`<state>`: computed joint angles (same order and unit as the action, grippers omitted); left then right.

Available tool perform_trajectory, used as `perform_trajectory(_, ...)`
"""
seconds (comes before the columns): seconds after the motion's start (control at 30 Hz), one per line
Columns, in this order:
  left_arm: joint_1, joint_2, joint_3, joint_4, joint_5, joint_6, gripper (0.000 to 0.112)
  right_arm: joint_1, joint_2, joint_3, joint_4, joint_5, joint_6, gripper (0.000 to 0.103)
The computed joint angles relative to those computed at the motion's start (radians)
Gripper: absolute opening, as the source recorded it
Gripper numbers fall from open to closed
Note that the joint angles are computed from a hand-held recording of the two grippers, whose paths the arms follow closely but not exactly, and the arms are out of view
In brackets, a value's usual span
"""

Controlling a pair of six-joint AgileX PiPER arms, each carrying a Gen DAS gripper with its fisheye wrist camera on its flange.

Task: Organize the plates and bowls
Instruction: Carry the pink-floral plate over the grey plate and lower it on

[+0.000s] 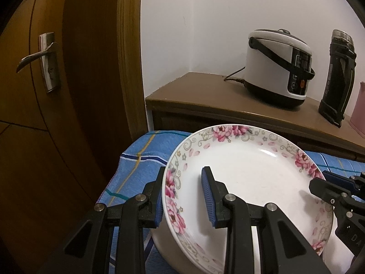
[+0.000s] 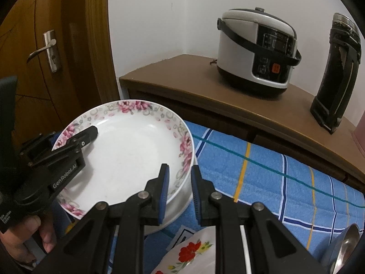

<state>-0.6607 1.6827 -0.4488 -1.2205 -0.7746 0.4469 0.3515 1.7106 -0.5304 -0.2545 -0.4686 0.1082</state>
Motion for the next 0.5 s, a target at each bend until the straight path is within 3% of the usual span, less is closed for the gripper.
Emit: perform_trajectory(0.5,0.084,0.001,-0.006,0.095,0.127,-0.045,0.032,0.015,0.001,-0.052,0.007,0.1,0.005,0.02)
